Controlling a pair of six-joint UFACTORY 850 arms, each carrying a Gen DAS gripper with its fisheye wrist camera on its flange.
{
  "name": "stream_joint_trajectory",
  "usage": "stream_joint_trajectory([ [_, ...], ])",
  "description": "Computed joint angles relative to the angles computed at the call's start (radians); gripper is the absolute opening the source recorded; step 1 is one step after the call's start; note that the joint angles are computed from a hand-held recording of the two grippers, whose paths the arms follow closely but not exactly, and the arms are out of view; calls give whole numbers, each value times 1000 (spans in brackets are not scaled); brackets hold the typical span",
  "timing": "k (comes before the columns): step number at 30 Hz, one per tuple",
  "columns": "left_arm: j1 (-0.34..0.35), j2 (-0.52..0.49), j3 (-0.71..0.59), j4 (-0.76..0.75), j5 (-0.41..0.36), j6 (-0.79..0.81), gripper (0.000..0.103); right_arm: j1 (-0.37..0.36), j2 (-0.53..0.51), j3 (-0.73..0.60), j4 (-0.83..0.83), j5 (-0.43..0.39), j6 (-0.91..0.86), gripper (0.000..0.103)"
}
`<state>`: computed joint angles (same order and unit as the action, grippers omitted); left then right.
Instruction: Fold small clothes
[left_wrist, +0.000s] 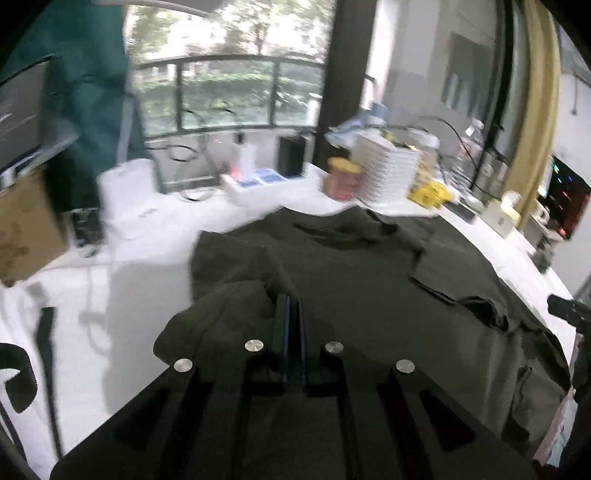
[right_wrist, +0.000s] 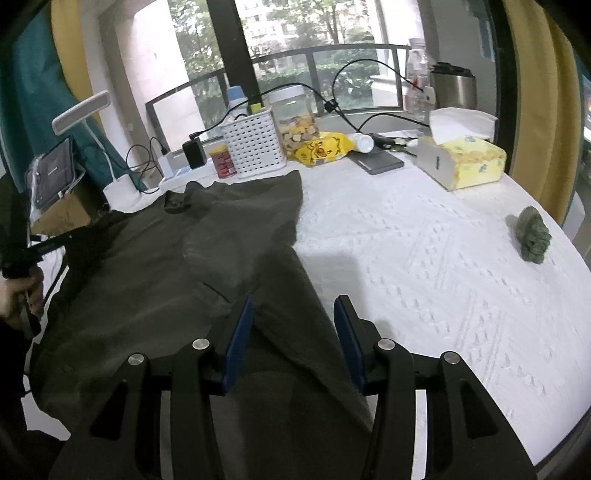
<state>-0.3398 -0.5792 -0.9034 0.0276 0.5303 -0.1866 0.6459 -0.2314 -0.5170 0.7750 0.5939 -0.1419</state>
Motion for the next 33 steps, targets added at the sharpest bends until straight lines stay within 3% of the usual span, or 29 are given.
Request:
stream_joint_trajectory([
  [4,-18,-68,-93,166,-116,-182,4,4,11,15,-3,8,18,49],
  [7,-26,-84,-111,383,-131,-397,4,11,15,18,3,6,10,49],
  [13,-37,2,-7,367,-89,-330,10,13,17,17,9,4,2,49],
  [14,-30,27,25,331,-80,-295,22,15,15,14,10,2,-2,49],
  [15,-21,43,48,295,-72,-262,42,17,12,11,11,-1,-5,49],
  [17,-3,73,98,199,-48,-184,68,21,1,-1,16,-8,-13,49],
  [18,10,84,120,155,-34,-152,71,24,-4,-8,16,-12,-15,49],
  [21,59,83,140,151,-37,-180,71,33,-27,-34,23,-21,-29,49],
  [24,94,62,142,252,-22,-297,71,45,-47,-61,38,-30,-53,49],
  [29,95,-4,103,330,-35,-331,70,59,-51,-79,73,-37,-96,49],
  [31,91,-8,108,315,-5,-312,69,61,-49,-80,91,-38,-112,49],
  [33,90,-6,112,294,-2,-299,40,62,-45,-76,102,-36,-119,49],
])
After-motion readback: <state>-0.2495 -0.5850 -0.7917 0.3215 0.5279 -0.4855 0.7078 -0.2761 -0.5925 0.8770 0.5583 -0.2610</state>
